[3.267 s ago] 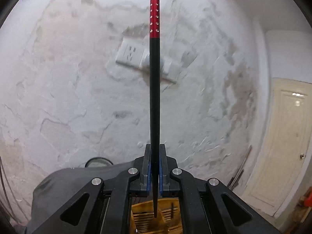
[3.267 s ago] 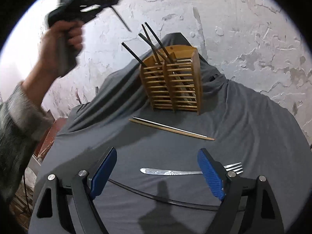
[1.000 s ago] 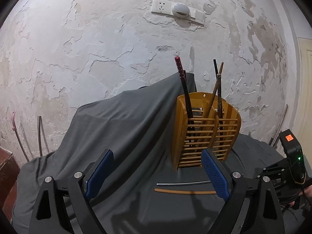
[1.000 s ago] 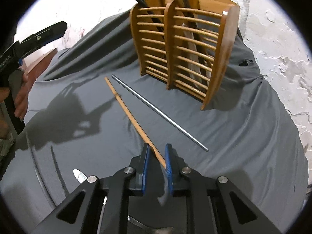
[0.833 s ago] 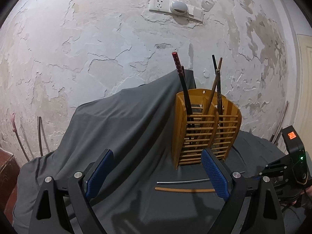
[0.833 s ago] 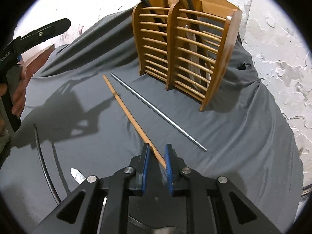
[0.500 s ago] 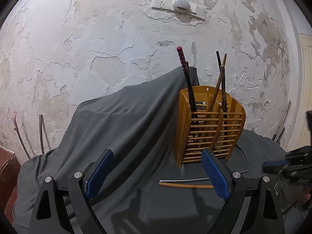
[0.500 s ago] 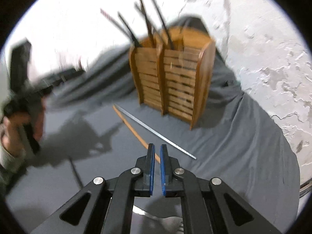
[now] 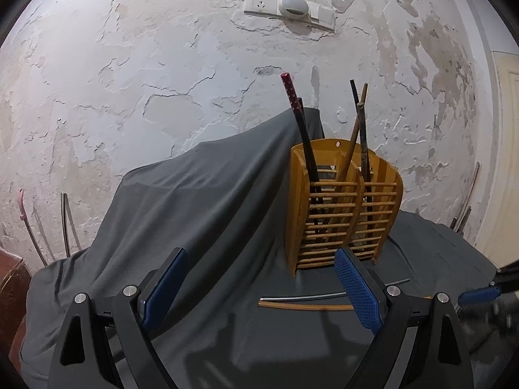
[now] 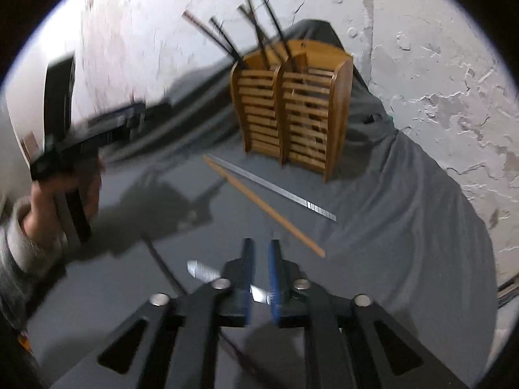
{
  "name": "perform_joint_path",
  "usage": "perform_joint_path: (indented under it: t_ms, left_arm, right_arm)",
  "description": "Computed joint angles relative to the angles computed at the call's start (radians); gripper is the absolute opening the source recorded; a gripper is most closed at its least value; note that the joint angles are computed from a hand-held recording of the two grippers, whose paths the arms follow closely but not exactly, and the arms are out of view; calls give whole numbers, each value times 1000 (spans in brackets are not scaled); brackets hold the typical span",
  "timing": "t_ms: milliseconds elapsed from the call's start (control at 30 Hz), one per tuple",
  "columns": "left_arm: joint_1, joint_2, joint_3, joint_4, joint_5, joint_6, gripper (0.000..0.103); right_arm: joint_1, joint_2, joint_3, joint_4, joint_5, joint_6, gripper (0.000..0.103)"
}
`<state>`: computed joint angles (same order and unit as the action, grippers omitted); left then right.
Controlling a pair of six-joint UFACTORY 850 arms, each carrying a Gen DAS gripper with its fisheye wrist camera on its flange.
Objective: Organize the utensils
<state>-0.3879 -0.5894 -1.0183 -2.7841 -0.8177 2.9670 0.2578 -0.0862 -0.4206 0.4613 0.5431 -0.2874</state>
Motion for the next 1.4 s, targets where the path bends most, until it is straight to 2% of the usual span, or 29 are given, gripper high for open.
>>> perform_joint_path:
  t_ms: [33, 133, 200, 267, 333, 367, 467, 500, 533, 700, 800, 867, 900, 933, 967, 1000, 1033, 1200, 1300, 1400]
  left_arm:
    - [1, 2, 2, 6, -2, -5, 99]
    - [5, 7, 5, 26, -7, -21, 99]
    - [7, 11, 8, 37, -11, -31, 99]
    - [11, 13, 10, 49, -15, -43, 99]
    - [13, 15, 11, 58, -18, -53, 99]
    - [14, 16, 12, 61, -18, -56, 99]
    - [15, 14, 13, 65, -18, -56, 99]
    - [15, 13, 12, 64, -15, -55, 99]
    - [13, 10, 9, 64, -9, -53, 99]
    - [2, 1, 3, 45, 1, -18, 99]
    - [2, 1, 4, 43, -7, -17, 99]
    - [5, -1, 1, 48, -7, -31, 99]
    - [7, -2, -1, 51, -5, -36, 99]
    - [8, -3, -3, 53, -4, -41, 99]
    - [9, -3, -4, 52, -3, -46, 99]
    - [11, -3, -4, 55, -4, -51, 99]
    - [12, -2, -4, 56, -6, -54, 99]
    - [13, 4, 5, 50, -21, -48, 99]
    - [12, 4, 8, 43, -23, -39, 99]
    - [11, 2, 8, 31, -22, -26, 99]
  right_arm:
    - [9, 4, 12, 18, 7, 2, 70]
    - [19, 15, 56, -24, 14, 118, 72]
    - [21, 8, 61, -20, 2, 129, 69]
    - [46, 3, 63, 61, -9, 55, 63]
    - [68, -17, 50, 167, -36, -40, 43]
    - [84, -29, 46, 231, -26, -93, 40]
    - [113, -19, 58, 273, 1, -114, 27]
    - [119, -7, 67, 264, 9, -101, 17]
    - [120, 13, 79, 243, 11, -77, 2]
    - [110, 111, 137, 159, 16, 27, 2]
    - [130, 131, 140, 277, 7, -65, 2]
    - [146, 117, 126, 442, -10, -215, 4]
    - [151, 110, 123, 487, -9, -250, 11]
    - [160, 108, 127, 530, 1, -267, 29]
    - [167, 113, 140, 531, 15, -242, 42]
    - [171, 123, 155, 519, 30, -211, 65]
    - [178, 133, 172, 508, 52, -174, 73]
    - [168, 135, 202, 509, 56, -132, 72]
    - [148, 120, 208, 430, 44, -55, 71]
    - [155, 102, 210, 396, 73, -13, 71]
